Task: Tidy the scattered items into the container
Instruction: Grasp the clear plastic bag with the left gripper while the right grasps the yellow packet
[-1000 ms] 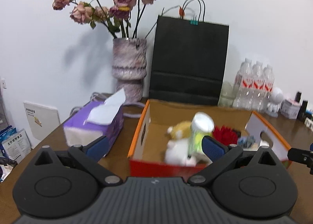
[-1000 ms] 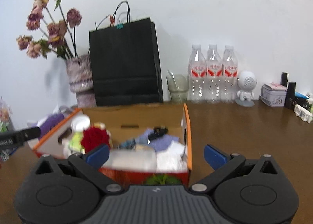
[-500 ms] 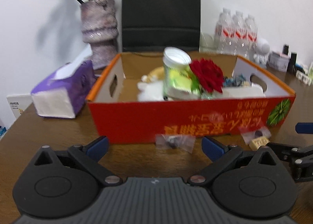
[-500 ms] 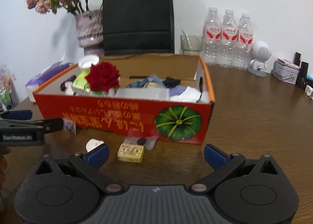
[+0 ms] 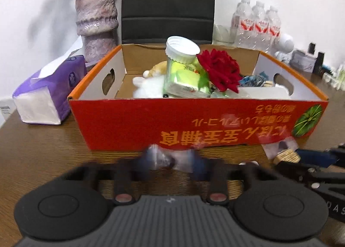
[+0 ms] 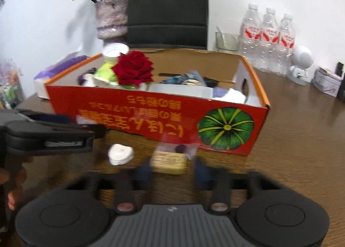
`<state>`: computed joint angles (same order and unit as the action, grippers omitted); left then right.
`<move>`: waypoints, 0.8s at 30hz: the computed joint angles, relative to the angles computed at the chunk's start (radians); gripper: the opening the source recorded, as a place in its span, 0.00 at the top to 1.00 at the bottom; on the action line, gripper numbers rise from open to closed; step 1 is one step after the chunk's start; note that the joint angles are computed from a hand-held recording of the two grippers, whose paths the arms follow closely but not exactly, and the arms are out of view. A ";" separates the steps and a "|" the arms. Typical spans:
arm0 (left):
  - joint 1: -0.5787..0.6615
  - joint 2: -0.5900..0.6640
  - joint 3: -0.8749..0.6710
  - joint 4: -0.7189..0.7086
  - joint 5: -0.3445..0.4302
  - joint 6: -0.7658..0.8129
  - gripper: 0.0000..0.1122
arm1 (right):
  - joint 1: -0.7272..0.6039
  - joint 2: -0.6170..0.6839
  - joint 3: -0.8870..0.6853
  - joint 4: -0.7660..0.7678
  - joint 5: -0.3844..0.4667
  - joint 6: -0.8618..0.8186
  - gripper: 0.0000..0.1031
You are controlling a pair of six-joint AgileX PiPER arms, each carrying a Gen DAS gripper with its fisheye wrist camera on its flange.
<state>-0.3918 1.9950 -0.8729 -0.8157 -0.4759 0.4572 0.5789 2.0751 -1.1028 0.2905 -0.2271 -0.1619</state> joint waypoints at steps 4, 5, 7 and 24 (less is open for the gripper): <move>0.014 -0.040 0.074 0.169 -0.022 -0.176 0.90 | -0.003 -0.023 0.050 -0.108 -0.051 0.117 0.72; 0.013 -0.048 0.089 0.189 -0.033 -0.201 0.90 | -0.002 -0.032 0.070 -0.121 -0.076 0.137 0.72; 0.013 -0.063 0.116 0.213 -0.054 -0.235 0.90 | 0.000 -0.048 0.097 -0.125 -0.113 0.149 0.72; -0.036 -0.095 0.170 0.186 -0.111 -0.237 0.90 | 0.002 -0.072 0.150 -0.130 -0.183 0.174 0.72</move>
<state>-0.4277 1.9002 -0.7034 -0.6301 -0.5864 0.2203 0.5812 2.0033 -0.9533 0.1604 -0.4097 0.0119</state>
